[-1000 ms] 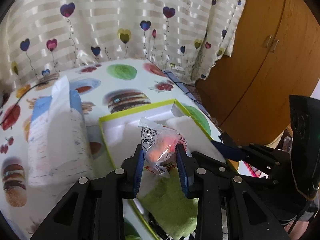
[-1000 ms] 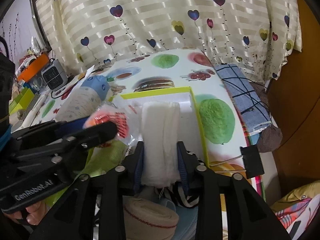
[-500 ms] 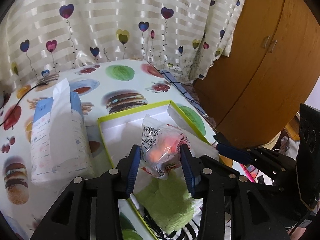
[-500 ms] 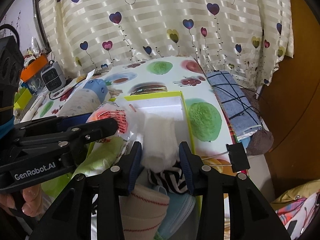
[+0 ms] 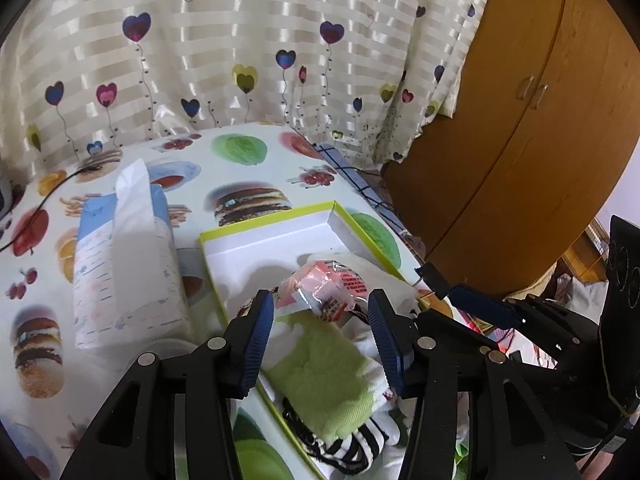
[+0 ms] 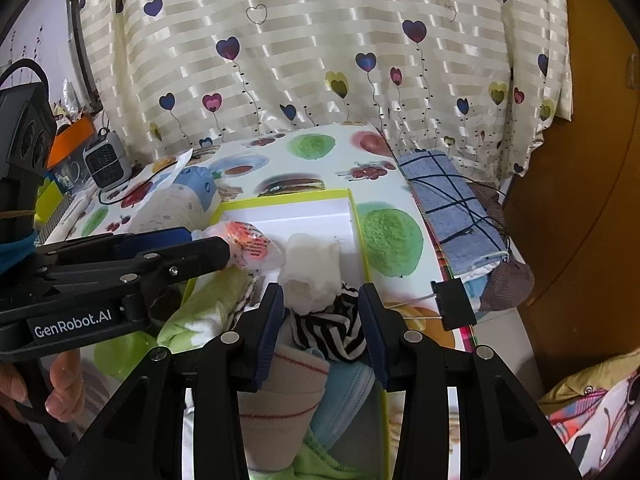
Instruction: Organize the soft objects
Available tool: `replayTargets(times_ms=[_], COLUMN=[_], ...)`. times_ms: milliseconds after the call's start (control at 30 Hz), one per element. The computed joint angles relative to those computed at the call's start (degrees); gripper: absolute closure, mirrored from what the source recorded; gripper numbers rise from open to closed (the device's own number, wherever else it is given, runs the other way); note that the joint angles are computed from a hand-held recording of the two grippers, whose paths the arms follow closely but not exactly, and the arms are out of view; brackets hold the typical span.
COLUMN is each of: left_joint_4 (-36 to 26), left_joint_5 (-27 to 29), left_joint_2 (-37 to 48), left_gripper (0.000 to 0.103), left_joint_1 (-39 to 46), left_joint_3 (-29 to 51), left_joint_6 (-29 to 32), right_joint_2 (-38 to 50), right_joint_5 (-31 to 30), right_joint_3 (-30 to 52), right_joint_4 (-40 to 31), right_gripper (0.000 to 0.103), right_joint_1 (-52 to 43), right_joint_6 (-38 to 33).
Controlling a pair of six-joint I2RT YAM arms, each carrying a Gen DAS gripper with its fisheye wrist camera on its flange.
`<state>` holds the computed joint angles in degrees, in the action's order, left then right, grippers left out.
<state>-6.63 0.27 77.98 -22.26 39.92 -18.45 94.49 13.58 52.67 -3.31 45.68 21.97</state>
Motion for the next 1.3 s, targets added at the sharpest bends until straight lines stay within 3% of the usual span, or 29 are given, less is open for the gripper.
replayTargets(times_ms=[533,700,933,1033,1300], left_joint_4=[-7.3,-10.9,-16.6,-19.2,-26.7], left_joint_5=[-8.5,-13.9,-20.6,-22.5,-30.3], left_joint_2=[-15.1,-20.1,-26.2,-29.1,-34.0], left_gripper=[0.054,0.050,0.049,0.049,0.049], left_joint_1=[-7.4,-12.1,-18.2,-19.9,-26.9], left_joint_3=[-4.7,-6.2,-7.6,-8.3,-9.0], left_joint_6=[-1.9,-3.8,-7.3,-8.7,-14.4], right_joint_2=[-8.7,-11.1,-12.8,-13.5,-15.5], right_joint_5=[6.4,8.4,10.9,12.0,14.6], right_joint_3=[-3.8,-4.9,-5.6,-6.1,-7.3], right_joint_4=[-3.5,-4.7,-6.5,-7.2,-9.2], right_gripper=[0.062,0.062,0.061,0.055,0.055], right_joint_1=[7.4,10.3,14.5,16.1,19.7], right_joint_6=[3.5,4.6,6.3,7.0,9.4])
